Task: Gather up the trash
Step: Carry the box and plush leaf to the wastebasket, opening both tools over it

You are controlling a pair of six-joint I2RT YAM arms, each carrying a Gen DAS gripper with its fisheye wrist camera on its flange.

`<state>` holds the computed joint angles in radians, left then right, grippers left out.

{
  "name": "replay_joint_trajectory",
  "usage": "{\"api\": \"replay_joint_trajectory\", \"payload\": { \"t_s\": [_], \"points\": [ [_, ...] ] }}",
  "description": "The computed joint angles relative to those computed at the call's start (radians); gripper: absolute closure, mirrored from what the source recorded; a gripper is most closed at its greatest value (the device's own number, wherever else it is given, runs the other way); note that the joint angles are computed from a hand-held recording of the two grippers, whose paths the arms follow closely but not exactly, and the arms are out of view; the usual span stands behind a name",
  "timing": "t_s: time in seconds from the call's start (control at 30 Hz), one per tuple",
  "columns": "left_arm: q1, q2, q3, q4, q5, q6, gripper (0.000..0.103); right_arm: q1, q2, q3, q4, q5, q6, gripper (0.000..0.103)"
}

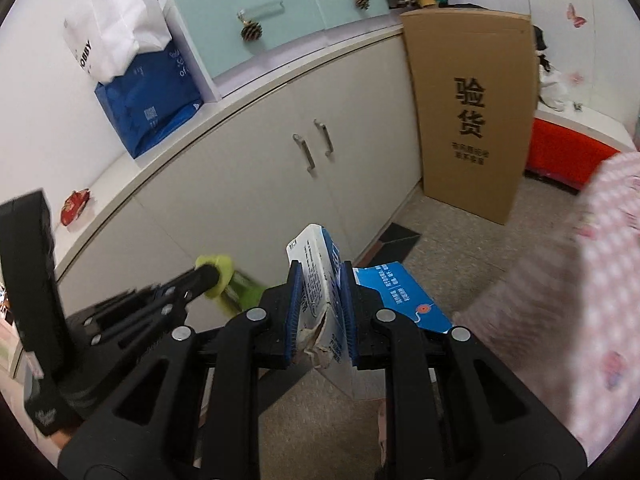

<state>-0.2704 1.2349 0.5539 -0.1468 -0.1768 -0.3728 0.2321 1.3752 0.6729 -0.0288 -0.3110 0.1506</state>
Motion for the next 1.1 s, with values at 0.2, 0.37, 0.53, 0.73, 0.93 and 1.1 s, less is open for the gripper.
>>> {"api": "replay_joint_trajectory", "payload": {
  "t_s": [0.2, 0.37, 0.53, 0.73, 0.93, 1.1],
  "points": [
    [0.153, 0.187, 0.029, 0.072, 0.077, 0.059, 0.101, 0.034, 0.195, 0.039, 0.106, 0.053, 0.036, 0.034],
    [0.173, 0.27, 0.036, 0.109, 0.107, 0.063, 0.101, 0.016, 0.214, 0.008, 0.107, 0.05, 0.034, 0.034],
    [0.116, 0.303, 0.037, 0.129, 0.102, 0.043, 0.101, -0.003, 0.186, -0.031, 0.11, 0.073, 0.026, 0.033],
    [0.072, 0.329, 0.054, 0.134, 0.095, 0.029, 0.101, -0.026, 0.139, -0.065, 0.118, 0.08, 0.019, 0.032],
    [0.059, 0.395, 0.115, 0.13, 0.108, 0.034, 0.101, -0.055, 0.106, -0.085, 0.136, 0.076, 0.023, 0.032],
    [0.056, 0.454, 0.192, 0.122, 0.104, 0.04, 0.1, -0.089, 0.084, -0.094, 0.147, 0.057, 0.029, 0.032]
  ]
}}
